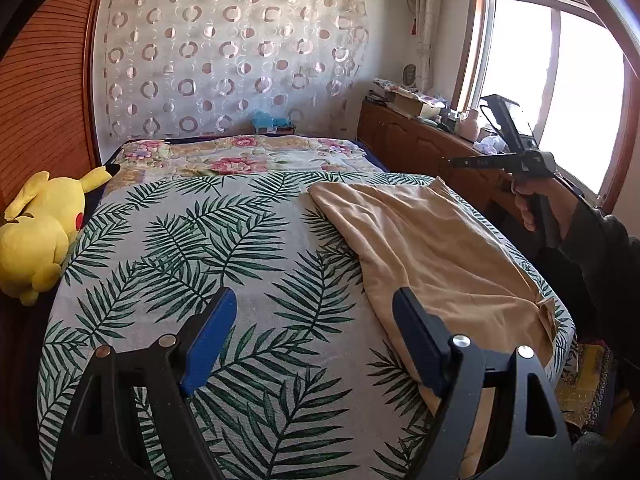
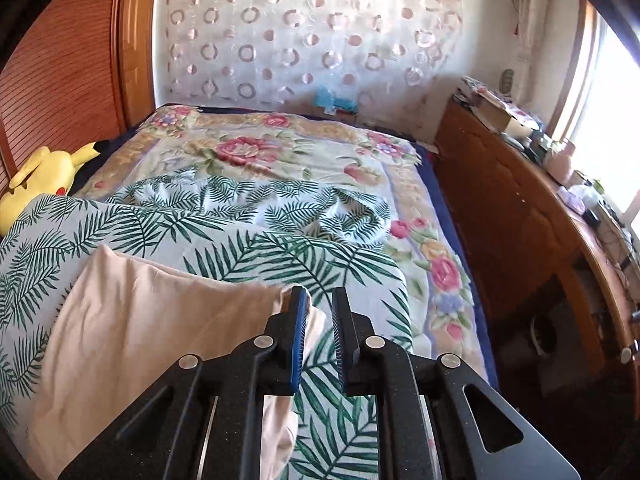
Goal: Fold small clothes
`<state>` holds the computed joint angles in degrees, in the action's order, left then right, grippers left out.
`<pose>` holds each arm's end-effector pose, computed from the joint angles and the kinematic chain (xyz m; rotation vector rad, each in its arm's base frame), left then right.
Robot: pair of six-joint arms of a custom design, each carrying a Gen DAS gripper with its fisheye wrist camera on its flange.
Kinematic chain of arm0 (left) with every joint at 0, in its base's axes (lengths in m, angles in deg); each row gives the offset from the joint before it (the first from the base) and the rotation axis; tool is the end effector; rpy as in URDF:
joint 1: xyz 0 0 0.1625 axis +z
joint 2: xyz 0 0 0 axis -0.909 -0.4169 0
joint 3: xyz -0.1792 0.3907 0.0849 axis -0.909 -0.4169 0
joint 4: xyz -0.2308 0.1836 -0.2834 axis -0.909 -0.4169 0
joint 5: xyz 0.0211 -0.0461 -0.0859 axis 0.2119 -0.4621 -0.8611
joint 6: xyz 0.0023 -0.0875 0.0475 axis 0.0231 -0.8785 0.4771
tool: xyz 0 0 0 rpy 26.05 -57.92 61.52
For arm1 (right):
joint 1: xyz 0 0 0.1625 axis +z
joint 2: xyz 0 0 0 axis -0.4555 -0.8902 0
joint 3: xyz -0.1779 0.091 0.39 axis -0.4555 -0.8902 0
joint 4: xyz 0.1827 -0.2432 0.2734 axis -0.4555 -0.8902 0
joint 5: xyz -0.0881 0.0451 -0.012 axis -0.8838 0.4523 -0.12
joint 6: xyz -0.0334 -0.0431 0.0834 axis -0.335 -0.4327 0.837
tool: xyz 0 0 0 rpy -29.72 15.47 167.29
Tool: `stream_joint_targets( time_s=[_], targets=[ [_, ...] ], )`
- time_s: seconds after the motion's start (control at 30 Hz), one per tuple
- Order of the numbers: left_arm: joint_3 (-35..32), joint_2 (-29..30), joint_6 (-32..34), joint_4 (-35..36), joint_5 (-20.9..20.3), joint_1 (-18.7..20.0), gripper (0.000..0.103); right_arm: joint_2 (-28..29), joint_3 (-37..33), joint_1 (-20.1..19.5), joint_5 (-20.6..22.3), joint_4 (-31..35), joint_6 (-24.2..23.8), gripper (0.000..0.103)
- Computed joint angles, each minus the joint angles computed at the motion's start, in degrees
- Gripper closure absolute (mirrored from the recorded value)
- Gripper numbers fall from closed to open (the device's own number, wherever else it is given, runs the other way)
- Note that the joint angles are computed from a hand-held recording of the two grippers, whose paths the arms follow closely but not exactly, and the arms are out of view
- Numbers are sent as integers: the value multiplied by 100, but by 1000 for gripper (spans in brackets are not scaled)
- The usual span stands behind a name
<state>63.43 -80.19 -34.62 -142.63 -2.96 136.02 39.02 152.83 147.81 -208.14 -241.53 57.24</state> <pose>0.0011 -0.4885 0.3935 0.9457 2.4836 -0.9004 0.4069 -0.5941 0.0479 0.3778 -2.0250 0.9282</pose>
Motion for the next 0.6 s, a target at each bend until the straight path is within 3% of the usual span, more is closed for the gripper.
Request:
stream_joint_targets(
  time_s=[0.07, 0.1, 0.2, 0.33, 0.6],
  targets=[
    [14, 26, -17, 55, 16, -22, 22, -51, 152, 32, 63, -76, 69, 75],
    [35, 33, -24, 70, 28, -42, 22, -84, 259, 48, 101, -105, 113, 73],
    [102, 18, -29, 154, -41, -85, 22, -496, 1060, 83, 545, -283, 215, 73],
    [206, 7, -30, 398, -91, -151, 22, -797, 2050, 350, 697, -558, 398, 73],
    [528, -132, 109, 832, 31, -450, 22, -1223, 3377, 780, 1178, -392, 1441, 73]
  ],
)
